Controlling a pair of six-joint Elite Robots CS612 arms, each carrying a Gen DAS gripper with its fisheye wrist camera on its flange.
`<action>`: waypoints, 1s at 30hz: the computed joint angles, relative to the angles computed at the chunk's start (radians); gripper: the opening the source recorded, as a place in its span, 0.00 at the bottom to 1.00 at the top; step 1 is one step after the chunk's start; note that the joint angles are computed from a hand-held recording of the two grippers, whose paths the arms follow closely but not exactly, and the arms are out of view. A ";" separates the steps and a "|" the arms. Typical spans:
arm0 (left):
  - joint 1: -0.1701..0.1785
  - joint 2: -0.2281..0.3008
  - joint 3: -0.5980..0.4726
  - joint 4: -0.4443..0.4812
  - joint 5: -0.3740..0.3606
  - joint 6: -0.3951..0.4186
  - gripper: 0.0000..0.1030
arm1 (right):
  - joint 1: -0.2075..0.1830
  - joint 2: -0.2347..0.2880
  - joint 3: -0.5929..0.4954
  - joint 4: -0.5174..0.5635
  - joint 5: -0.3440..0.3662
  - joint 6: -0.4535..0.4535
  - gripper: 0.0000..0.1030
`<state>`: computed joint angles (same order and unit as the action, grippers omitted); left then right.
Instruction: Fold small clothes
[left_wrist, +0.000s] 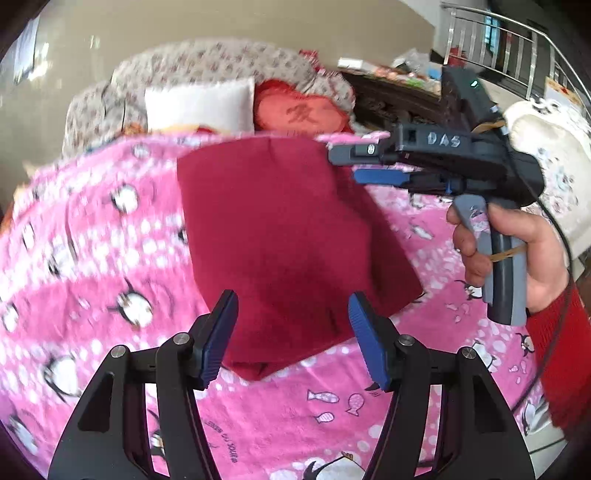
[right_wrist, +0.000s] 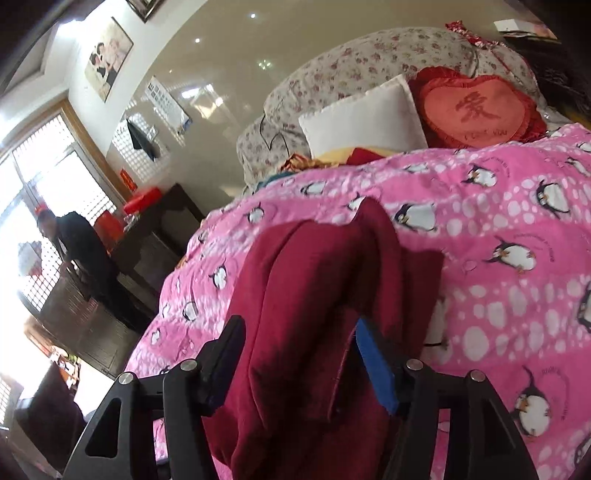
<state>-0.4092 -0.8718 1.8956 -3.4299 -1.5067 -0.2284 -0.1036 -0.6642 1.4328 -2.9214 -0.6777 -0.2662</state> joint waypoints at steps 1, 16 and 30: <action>0.004 0.009 -0.006 0.011 -0.003 -0.005 0.60 | 0.005 0.003 -0.003 0.003 -0.019 0.003 0.60; 0.030 0.026 0.008 -0.007 0.020 -0.077 0.60 | 0.020 0.016 -0.003 0.112 -0.024 -0.025 0.72; 0.025 0.020 0.004 -0.004 0.021 -0.088 0.60 | 0.027 -0.006 0.062 -0.186 -0.288 -0.104 0.29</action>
<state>-0.3839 -0.8521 1.9000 -3.4341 -1.4862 -0.3165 -0.0764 -0.6703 1.4943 -3.1071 -0.9662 -0.3698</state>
